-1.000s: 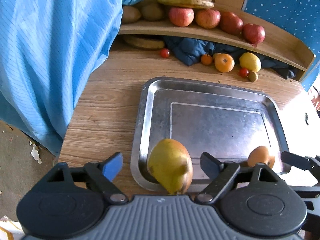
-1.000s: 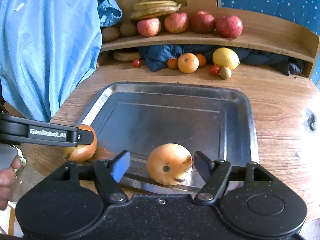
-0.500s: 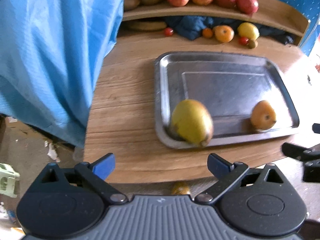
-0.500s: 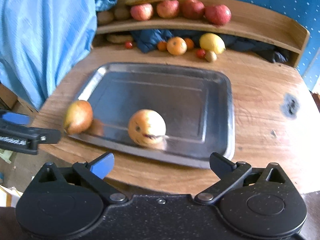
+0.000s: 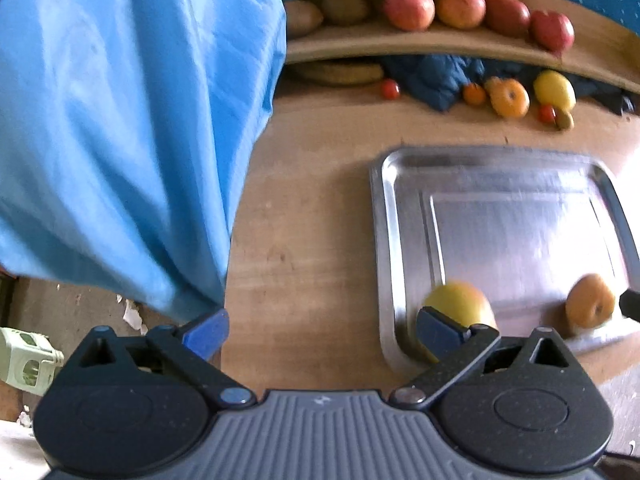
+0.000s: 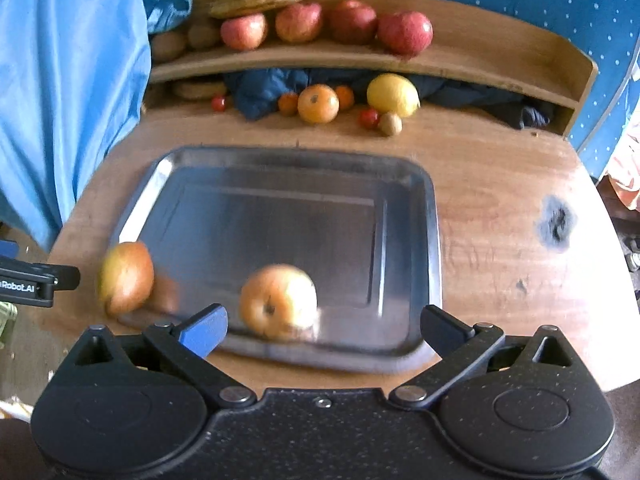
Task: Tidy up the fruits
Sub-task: 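Move both open tools back toward the fruits under the shelf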
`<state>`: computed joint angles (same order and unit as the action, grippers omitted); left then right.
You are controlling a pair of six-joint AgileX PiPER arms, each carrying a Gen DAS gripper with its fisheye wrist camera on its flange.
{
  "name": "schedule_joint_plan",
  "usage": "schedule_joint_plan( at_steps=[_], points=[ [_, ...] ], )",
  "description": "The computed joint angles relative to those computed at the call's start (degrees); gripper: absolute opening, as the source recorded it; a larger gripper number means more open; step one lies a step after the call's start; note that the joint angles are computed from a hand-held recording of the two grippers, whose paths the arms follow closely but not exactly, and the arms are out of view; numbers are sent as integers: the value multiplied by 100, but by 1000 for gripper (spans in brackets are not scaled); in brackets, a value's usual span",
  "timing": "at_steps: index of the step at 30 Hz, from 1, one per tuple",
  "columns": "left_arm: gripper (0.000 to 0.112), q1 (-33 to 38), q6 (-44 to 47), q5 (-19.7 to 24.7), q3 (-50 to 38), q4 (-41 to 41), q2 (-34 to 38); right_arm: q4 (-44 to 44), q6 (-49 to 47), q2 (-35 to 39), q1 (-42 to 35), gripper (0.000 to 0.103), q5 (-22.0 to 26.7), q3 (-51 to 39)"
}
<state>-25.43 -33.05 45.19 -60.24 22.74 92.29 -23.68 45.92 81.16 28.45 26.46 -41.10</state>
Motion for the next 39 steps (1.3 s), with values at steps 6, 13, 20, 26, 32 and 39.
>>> schedule_joint_plan(
  at_steps=[6,13,20,26,32,39],
  points=[
    [102,413,628,-173,-754,-284,516,-169,104,503,-51,102,86,-661],
    [102,736,1023,-282,-1629,-628,1245,-317,139,1078,-139,102,175,-1351],
    [102,885,1211,-639,-2423,-829,1977,-406,172,1627,-269,102,93,-1943],
    [102,952,1459,-660,-3315,-1067,2701,-560,122,2161,-350,102,37,-2481],
    [102,961,1630,-463,-4305,-1166,3458,-992,183,2619,-440,102,-48,-2904],
    [102,981,1937,-53,-5462,-1300,4261,-1121,127,3216,-651,102,-37,-3502]
  ],
)
